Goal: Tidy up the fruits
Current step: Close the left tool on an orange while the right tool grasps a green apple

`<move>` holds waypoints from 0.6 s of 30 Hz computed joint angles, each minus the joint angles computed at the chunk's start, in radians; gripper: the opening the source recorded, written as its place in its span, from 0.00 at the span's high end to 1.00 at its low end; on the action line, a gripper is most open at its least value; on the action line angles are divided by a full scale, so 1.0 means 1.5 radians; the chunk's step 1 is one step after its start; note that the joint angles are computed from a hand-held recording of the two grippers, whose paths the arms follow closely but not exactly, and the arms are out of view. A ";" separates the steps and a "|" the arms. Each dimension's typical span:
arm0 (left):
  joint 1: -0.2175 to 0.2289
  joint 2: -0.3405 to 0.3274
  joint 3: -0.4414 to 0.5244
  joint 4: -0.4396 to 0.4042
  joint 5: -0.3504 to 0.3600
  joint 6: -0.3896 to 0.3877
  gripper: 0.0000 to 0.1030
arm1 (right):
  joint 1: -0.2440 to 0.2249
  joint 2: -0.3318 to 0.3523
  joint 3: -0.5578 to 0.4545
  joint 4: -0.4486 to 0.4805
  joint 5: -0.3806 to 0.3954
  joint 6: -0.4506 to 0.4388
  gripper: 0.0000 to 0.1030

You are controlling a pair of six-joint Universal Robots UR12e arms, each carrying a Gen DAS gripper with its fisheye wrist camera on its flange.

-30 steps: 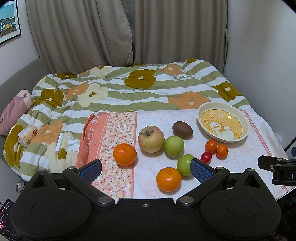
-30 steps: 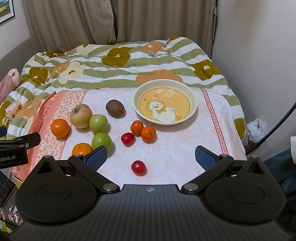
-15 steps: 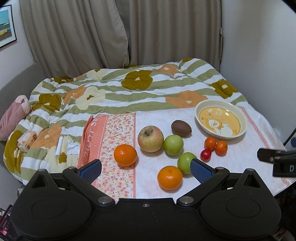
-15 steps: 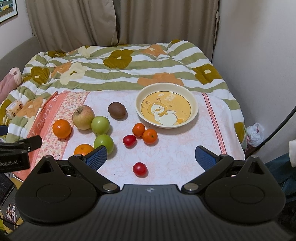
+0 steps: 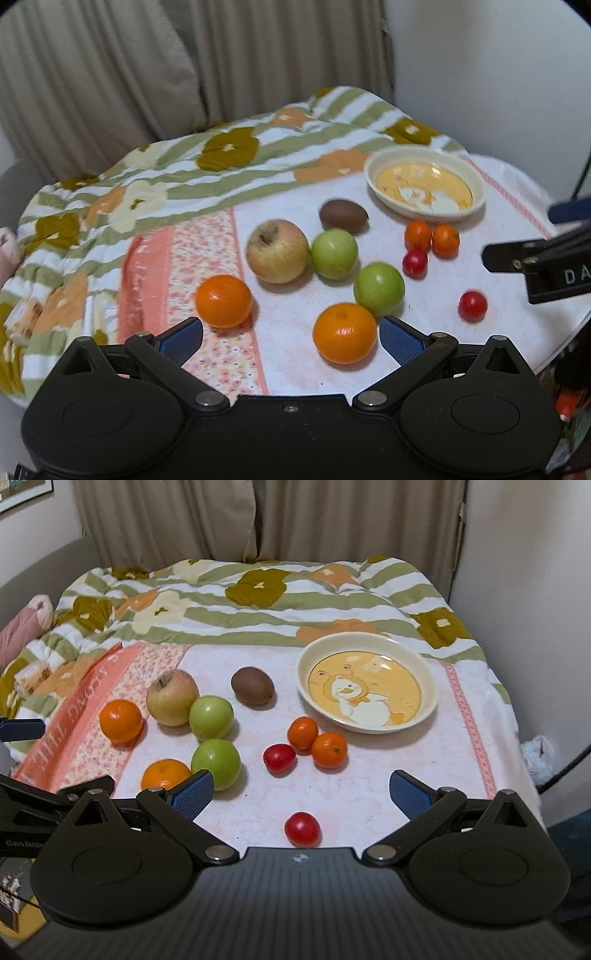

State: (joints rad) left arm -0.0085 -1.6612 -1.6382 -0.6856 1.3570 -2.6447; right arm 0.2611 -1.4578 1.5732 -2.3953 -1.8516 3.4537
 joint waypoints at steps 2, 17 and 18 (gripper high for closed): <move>0.003 -0.007 -0.004 -0.002 -0.019 0.020 0.00 | -0.002 0.008 0.006 -0.016 0.012 0.002 0.00; 0.000 -0.052 -0.011 -0.011 -0.077 0.127 0.15 | -0.005 0.063 0.018 -0.093 0.071 0.028 0.00; 0.000 -0.055 -0.009 -0.012 -0.078 0.126 0.15 | -0.005 0.065 0.017 -0.095 0.077 0.029 0.00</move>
State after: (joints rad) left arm -0.0090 -1.7430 -1.6522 -0.7032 1.2403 -2.4560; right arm 0.2532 -1.3600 1.5993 -2.5385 -1.7369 3.4972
